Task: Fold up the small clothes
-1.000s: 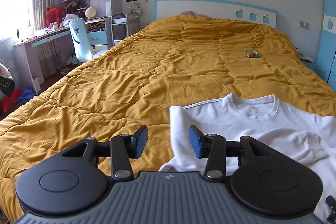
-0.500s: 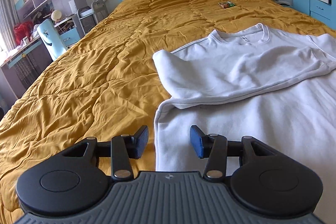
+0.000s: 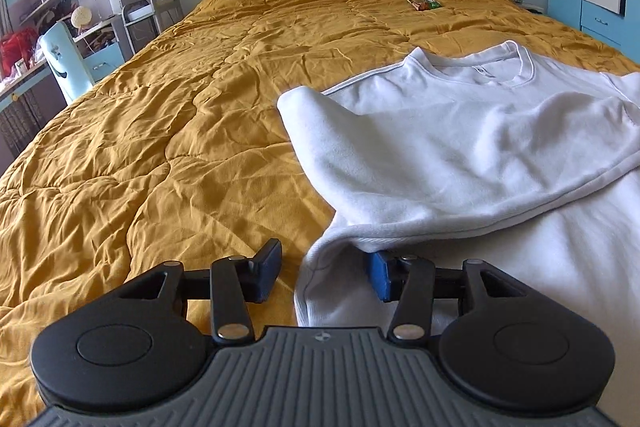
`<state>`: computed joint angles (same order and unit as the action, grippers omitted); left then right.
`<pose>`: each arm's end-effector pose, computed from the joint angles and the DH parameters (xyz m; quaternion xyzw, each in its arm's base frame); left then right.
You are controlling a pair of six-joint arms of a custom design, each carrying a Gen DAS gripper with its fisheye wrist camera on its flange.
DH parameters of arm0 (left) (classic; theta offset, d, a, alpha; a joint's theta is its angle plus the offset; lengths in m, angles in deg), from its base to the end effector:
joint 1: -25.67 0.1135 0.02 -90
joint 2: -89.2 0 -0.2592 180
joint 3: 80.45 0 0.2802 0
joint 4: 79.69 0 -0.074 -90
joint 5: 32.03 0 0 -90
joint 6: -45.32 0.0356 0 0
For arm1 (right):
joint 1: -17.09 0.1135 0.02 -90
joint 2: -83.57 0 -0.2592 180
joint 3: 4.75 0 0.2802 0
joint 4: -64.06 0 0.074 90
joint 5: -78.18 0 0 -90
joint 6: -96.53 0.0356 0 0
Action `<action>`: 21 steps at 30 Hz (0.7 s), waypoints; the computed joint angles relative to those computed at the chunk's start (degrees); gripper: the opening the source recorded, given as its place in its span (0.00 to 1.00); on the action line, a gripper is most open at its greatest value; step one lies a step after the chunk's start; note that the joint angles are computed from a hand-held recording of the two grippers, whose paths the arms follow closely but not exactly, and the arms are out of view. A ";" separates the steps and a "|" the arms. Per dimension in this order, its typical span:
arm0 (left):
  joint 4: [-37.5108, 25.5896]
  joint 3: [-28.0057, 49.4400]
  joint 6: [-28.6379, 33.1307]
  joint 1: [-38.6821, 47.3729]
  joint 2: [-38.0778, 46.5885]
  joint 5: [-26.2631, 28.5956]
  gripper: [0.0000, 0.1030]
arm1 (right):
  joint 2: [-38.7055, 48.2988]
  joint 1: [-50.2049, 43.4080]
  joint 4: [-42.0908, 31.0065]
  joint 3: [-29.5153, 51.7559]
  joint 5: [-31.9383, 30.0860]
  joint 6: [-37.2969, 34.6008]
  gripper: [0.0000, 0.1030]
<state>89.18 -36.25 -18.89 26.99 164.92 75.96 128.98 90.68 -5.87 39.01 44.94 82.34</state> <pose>0.2744 -0.0047 0.1451 0.2531 0.8707 -0.0462 0.4191 0.0703 0.1332 0.2013 0.0929 0.8668 0.0120 0.4897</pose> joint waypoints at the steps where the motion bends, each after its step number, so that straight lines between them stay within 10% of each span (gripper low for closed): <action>1: 0.29 0.13 -0.31 0.41 0.56 0.81 0.52 | -2.56 -6.39 9.61 -0.56 -4.14 -12.50 0.80; 6: 0.55 -0.98 2.33 0.88 -0.03 4.30 0.31 | 12.52 -33.63 42.33 7.36 -34.16 -43.02 0.80; 11: 2.02 -1.44 4.22 0.36 1.16 5.69 0.14 | 46.71 -48.49 44.40 37.77 -62.45 -48.98 0.75; 16: 3.40 -2.48 1.64 2.15 -0.21 6.21 0.09 | 74.96 -48.73 23.98 73.76 -61.52 -51.32 0.44; 21: 0.45 -0.91 -0.49 3.62 -0.33 7.24 0.08 | 89.81 -47.88 16.35 93.31 -57.86 -47.88 0.49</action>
